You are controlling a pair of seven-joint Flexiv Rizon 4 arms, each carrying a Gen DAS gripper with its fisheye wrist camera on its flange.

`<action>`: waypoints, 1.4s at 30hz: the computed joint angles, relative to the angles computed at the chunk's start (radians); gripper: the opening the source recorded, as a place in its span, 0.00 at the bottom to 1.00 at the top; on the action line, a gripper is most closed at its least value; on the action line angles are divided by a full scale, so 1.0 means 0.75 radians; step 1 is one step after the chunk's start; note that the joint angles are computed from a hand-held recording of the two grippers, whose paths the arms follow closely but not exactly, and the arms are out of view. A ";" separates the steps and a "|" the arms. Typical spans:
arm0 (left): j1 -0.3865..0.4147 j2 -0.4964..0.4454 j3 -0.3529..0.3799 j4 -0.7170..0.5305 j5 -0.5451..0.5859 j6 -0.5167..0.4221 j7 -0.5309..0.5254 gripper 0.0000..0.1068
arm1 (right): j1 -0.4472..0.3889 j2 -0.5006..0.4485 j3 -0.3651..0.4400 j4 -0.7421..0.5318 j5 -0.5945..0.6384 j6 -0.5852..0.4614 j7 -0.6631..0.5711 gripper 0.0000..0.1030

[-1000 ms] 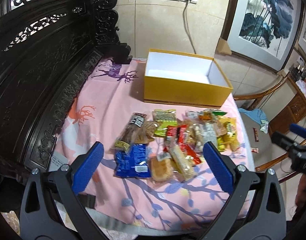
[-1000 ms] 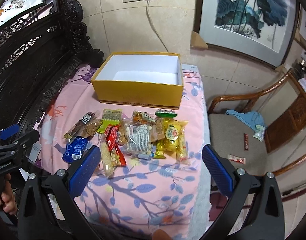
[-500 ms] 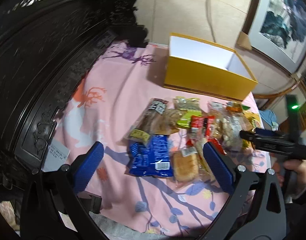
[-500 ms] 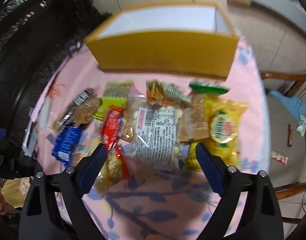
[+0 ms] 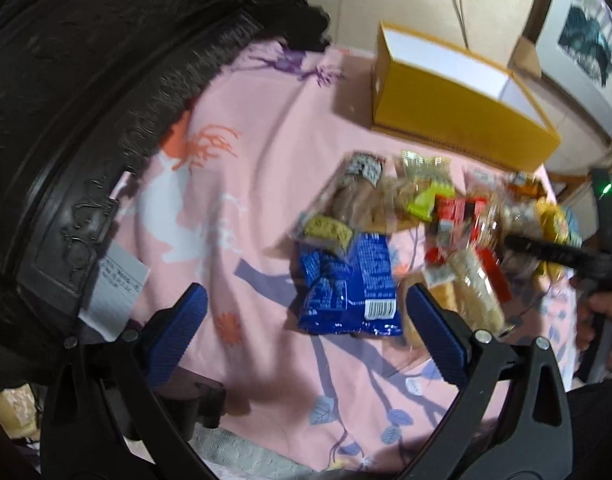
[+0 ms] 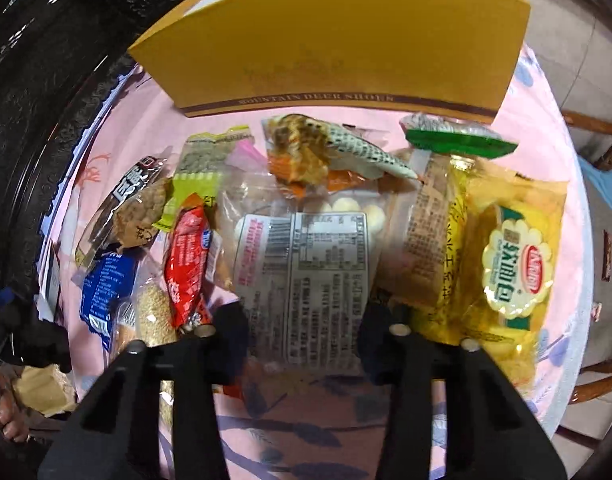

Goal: Organize snacks
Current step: 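Grasp the blue snack packet with the left tool while the right tool grasps the clear bag of white balls, then carry both packets into the yellow box and open both tools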

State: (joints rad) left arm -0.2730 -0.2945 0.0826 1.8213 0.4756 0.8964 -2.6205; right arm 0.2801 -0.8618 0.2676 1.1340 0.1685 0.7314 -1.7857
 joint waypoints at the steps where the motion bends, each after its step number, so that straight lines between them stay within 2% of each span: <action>1: 0.005 -0.017 -0.005 -0.009 -0.010 -0.012 0.015 0.94 | -0.016 0.004 0.016 -0.002 0.021 -0.011 -0.004 0.34; 7: 0.060 -0.137 -0.012 -0.018 -0.138 0.086 0.129 0.94 | -0.076 0.064 0.056 0.046 0.120 -0.028 -0.038 0.33; 13: 0.118 -0.280 -0.039 -0.032 -0.387 0.179 0.319 0.94 | -0.107 0.123 0.061 0.085 0.184 -0.014 -0.084 0.33; 19: 0.161 -0.331 -0.070 0.017 -0.615 0.302 0.418 0.94 | -0.110 0.129 0.043 0.066 0.207 -0.063 -0.054 0.33; 20: 0.163 -0.340 -0.074 0.010 -0.648 0.288 0.436 0.94 | -0.105 0.127 0.036 0.066 0.204 -0.073 -0.037 0.33; 24: 0.089 -0.378 0.004 -0.059 -0.614 0.252 0.425 0.93 | -0.091 0.123 0.022 0.061 0.193 -0.093 0.005 0.33; 26: 0.060 -0.382 0.034 -0.090 -0.588 0.225 0.414 0.79 | -0.092 0.130 0.022 0.068 0.191 -0.087 0.008 0.33; 30: 0.071 -0.377 0.016 -0.085 -0.592 0.244 0.450 0.71 | -0.093 0.133 0.021 0.071 0.187 -0.079 0.016 0.33; 35: 0.042 -0.329 0.016 -0.026 -0.583 0.277 0.435 0.62 | -0.091 0.149 0.022 0.094 0.182 -0.062 0.021 0.33; 42: 0.067 -0.230 -0.010 0.142 -0.635 0.408 0.445 0.60 | -0.100 0.166 0.028 0.106 0.187 -0.055 0.009 0.33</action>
State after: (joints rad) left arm -0.2226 -0.4673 0.0750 1.9280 -0.0007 1.2023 -2.2869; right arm 0.2054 -0.7376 0.2882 1.2136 0.3086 0.6903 -1.7788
